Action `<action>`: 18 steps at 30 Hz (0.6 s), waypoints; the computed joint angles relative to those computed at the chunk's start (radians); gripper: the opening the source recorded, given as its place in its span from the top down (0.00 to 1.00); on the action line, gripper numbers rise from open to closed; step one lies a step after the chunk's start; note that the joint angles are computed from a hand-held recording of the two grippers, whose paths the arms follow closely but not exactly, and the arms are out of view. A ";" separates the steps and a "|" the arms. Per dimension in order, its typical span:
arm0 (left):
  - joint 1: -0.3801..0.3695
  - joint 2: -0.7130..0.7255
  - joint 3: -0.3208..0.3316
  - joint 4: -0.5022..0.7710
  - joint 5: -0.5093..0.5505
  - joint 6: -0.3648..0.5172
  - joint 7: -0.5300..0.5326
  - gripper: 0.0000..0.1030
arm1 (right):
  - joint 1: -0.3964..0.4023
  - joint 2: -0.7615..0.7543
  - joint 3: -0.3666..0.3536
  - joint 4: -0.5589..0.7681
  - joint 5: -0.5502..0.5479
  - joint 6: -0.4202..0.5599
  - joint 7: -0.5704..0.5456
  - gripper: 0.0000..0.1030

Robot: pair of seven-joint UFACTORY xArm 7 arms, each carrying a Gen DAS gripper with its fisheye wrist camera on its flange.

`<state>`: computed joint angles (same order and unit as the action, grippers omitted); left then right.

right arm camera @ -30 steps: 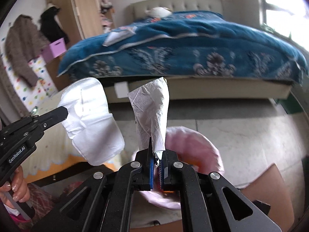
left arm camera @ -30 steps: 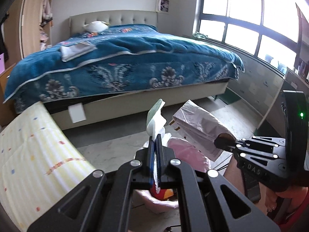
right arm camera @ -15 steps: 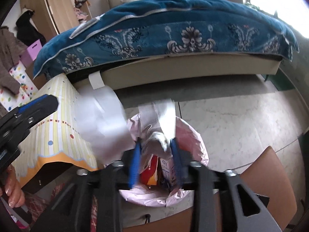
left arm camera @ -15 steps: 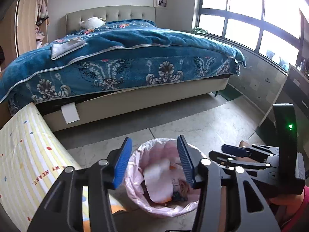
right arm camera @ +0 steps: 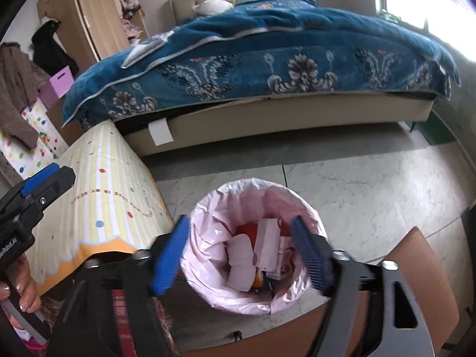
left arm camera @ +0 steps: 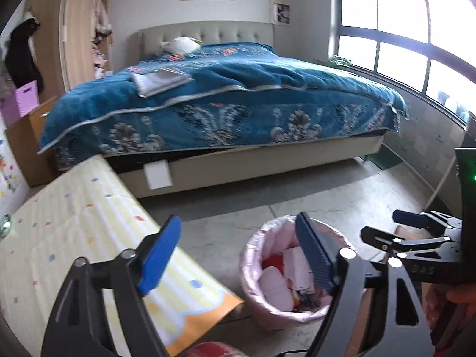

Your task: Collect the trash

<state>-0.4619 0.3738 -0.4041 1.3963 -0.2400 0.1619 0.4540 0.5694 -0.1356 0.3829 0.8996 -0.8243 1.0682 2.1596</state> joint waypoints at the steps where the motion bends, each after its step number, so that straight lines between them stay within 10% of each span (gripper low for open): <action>1: 0.004 -0.017 0.013 -0.015 0.000 -0.007 -0.011 0.15 | 0.000 0.003 0.001 0.005 0.000 0.003 -0.001 0.14; 18: 0.148 -0.286 0.164 -0.255 -0.053 -0.027 -0.097 0.07 | 0.148 0.320 -0.087 0.499 -0.175 0.072 -0.231 0.10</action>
